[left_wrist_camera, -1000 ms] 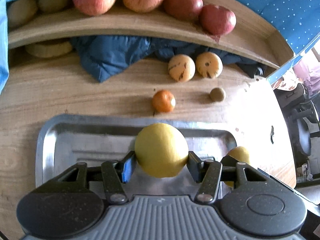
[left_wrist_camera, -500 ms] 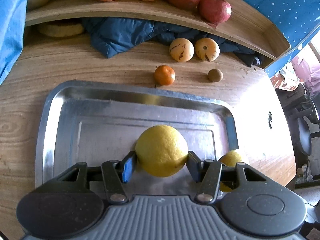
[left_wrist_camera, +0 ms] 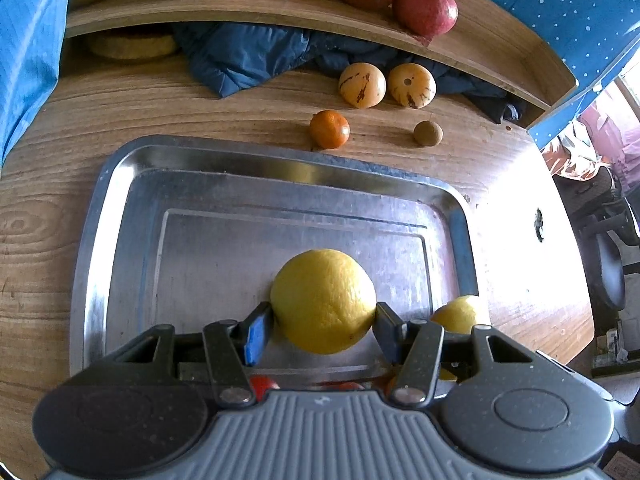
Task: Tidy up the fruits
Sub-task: 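Carry lemon in left tool while right tool carries pear over tray, then open left tool dropping lemon while right tool releases pear onto tray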
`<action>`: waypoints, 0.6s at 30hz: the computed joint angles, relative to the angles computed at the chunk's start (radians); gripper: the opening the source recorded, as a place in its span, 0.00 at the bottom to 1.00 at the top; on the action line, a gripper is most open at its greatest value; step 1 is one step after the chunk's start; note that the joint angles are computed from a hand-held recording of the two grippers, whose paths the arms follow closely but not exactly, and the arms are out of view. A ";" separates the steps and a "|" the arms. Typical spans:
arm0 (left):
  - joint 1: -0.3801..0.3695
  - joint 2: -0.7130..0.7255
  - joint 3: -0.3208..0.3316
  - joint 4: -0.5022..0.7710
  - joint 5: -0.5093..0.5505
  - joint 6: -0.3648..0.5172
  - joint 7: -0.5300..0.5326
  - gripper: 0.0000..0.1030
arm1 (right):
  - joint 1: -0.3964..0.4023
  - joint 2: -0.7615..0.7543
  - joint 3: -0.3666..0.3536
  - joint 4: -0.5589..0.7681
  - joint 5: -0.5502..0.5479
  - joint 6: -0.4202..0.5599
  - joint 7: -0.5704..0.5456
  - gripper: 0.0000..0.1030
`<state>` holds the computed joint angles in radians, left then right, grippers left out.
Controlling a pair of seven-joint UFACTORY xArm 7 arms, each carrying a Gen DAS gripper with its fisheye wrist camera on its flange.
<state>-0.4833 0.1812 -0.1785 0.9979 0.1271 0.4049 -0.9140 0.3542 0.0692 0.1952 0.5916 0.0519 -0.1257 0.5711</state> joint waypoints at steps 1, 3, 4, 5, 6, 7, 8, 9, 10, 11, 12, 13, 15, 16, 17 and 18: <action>-0.001 0.000 0.000 -0.001 0.000 0.001 -0.001 0.57 | 0.013 -0.001 -0.013 0.000 -0.003 0.002 -0.001 0.64; -0.003 -0.001 -0.001 -0.003 0.001 0.002 -0.006 0.57 | 0.037 -0.002 -0.037 -0.001 -0.009 0.002 -0.002 0.64; -0.004 -0.002 -0.002 -0.005 0.000 0.003 -0.006 0.57 | 0.052 -0.002 -0.052 -0.001 -0.013 0.004 -0.002 0.64; -0.004 -0.003 -0.003 -0.006 -0.002 0.004 -0.006 0.57 | 0.063 -0.004 -0.063 -0.002 -0.016 0.005 -0.002 0.64; -0.004 -0.004 -0.004 -0.008 -0.004 0.004 -0.005 0.57 | 0.063 -0.005 -0.064 -0.004 -0.017 0.005 -0.003 0.64; -0.004 -0.005 -0.005 -0.010 -0.005 0.005 -0.005 0.57 | 0.063 -0.007 -0.063 -0.006 -0.018 0.005 -0.002 0.64; -0.005 -0.007 -0.005 -0.012 -0.006 0.006 -0.006 0.57 | 0.068 -0.007 -0.069 -0.006 -0.019 0.006 -0.001 0.64; -0.006 -0.009 -0.005 -0.014 -0.005 0.006 -0.008 0.57 | 0.083 -0.009 -0.083 -0.007 -0.023 0.007 0.002 0.64; -0.006 -0.012 -0.005 -0.019 -0.003 0.005 -0.011 0.57 | 0.103 -0.012 -0.103 -0.010 -0.028 0.009 0.008 0.65; -0.008 -0.016 -0.005 -0.023 0.001 0.003 -0.015 0.57 | 0.088 -0.015 -0.087 -0.013 -0.027 0.008 0.006 0.65; -0.009 -0.020 -0.004 -0.027 0.004 0.003 -0.020 0.57 | 0.103 -0.018 -0.103 -0.016 -0.033 0.010 0.012 0.65; -0.010 -0.024 -0.004 -0.032 0.009 0.002 -0.026 0.57 | 0.141 -0.022 -0.143 -0.018 -0.050 0.012 0.027 0.65; -0.012 -0.034 -0.003 -0.041 0.022 0.001 -0.040 0.60 | 0.237 -0.030 -0.251 -0.023 -0.117 0.015 0.083 0.67; -0.013 -0.041 -0.003 -0.047 0.030 0.000 -0.049 0.61 | 0.269 -0.034 -0.290 -0.025 -0.157 0.017 0.116 0.68; -0.013 -0.046 -0.003 -0.052 0.036 0.000 -0.056 0.63 | 0.312 -0.037 -0.343 -0.026 -0.213 0.018 0.164 0.69; -0.013 -0.053 -0.004 -0.059 0.043 -0.001 -0.064 0.65 | 0.360 -0.041 -0.405 -0.027 -0.292 0.018 0.231 0.72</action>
<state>-0.4967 0.1278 -0.1825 0.9391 0.1699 0.4043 -0.9777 0.7140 0.0283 -0.2096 0.5649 -0.2402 -0.1076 0.8019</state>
